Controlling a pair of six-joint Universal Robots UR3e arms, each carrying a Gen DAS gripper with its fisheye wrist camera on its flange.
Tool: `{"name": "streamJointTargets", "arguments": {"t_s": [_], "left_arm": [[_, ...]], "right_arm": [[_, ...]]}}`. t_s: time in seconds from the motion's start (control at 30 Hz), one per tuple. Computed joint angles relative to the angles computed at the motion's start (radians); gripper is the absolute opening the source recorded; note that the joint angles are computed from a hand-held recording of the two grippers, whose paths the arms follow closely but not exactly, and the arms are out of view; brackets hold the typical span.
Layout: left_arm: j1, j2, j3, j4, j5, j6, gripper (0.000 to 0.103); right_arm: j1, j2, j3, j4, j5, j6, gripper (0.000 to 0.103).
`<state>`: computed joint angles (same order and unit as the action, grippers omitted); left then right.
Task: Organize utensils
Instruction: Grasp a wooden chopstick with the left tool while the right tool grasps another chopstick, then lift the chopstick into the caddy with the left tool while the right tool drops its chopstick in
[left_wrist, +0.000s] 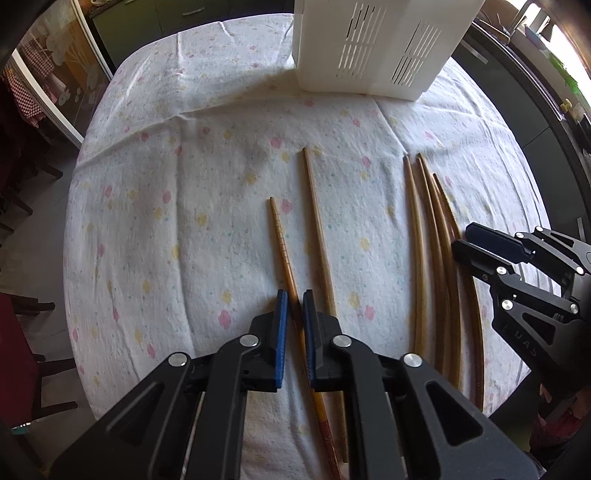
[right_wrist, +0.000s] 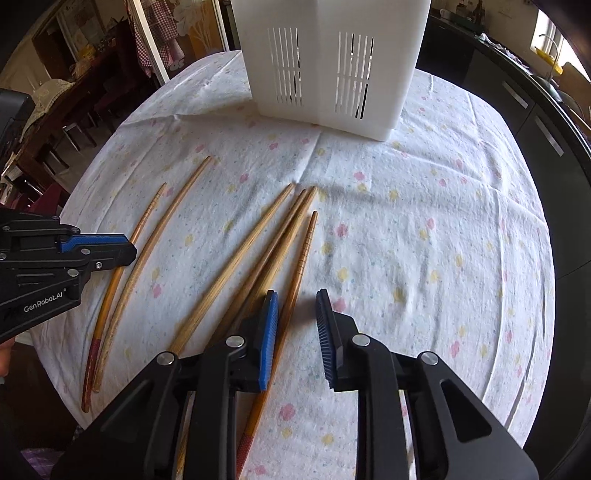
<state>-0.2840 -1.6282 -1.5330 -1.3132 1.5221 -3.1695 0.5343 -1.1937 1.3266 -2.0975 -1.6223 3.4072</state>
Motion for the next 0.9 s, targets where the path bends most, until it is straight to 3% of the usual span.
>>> {"name": "streamJointTargets", "arguments": {"t_s": [0.13,0.17,0.27,0.57,0.9], "left_arm": [[-0.012,-0.016,0.008,0.02,0.008,0.003,0.009],[-0.012,-0.019,0.01,0.021,0.004,0.005,0.009],[-0.008,-0.025,0.016,0.016,-0.017,0.007,0.008],[0.085,0.106,-0.01,-0.01,-0.085,0.095,0.007],[0.09,0.155,0.173,-0.064,-0.144,0.116,0.006]], "right_arm": [[-0.005,0.023,-0.037,0.024,0.005,-0.016,0.017],[-0.011,0.018,-0.031,0.026,0.011,-0.021,0.011],[-0.026,0.0,0.003,0.005,0.026,-0.011,0.007],[-0.142,-0.257,0.223,-0.132,0.187,0.0,0.007],[-0.194,-0.474,0.277,-0.154,0.241,-0.015,0.007]]}}
